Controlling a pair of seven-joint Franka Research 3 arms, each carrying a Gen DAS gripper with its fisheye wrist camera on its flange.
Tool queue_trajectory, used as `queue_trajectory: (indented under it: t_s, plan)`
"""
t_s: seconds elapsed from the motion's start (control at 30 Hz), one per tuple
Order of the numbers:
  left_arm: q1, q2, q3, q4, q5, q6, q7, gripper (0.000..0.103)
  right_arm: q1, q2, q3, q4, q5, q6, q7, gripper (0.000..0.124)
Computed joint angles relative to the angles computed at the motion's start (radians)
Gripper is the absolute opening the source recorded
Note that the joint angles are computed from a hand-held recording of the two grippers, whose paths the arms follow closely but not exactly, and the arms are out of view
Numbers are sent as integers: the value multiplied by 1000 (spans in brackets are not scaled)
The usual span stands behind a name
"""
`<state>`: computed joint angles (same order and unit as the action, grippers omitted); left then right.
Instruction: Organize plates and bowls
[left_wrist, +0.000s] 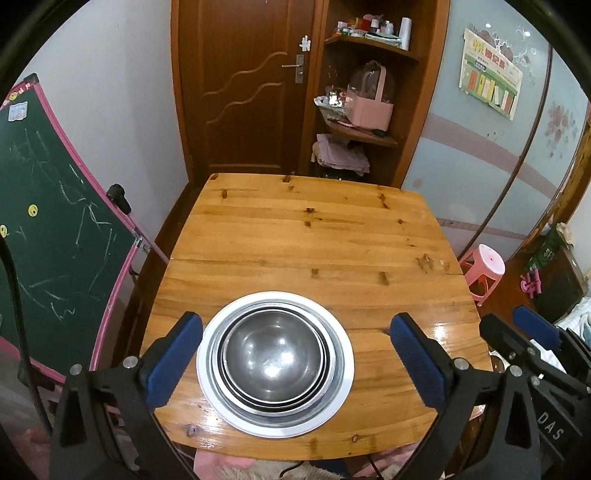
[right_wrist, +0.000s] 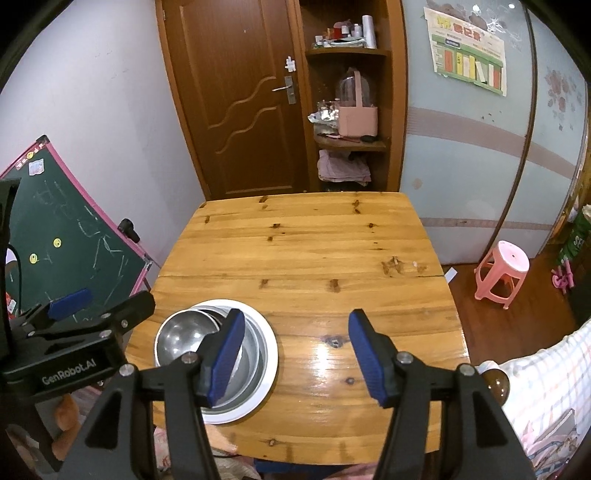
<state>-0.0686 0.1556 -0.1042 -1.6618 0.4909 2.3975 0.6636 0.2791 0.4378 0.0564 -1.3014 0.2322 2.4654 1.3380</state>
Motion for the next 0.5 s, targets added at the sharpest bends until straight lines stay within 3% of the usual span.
queue_trajectory:
  t_s: [0.17,0.5]
  plan:
    - [-5,37,-6,42,-31,-28,36,101,-7,21,-1,28,8,-20,12,59]
    - [-13,47,0,47,-30,-7,27,101,-19,26,2,27,27,-9,7,59]
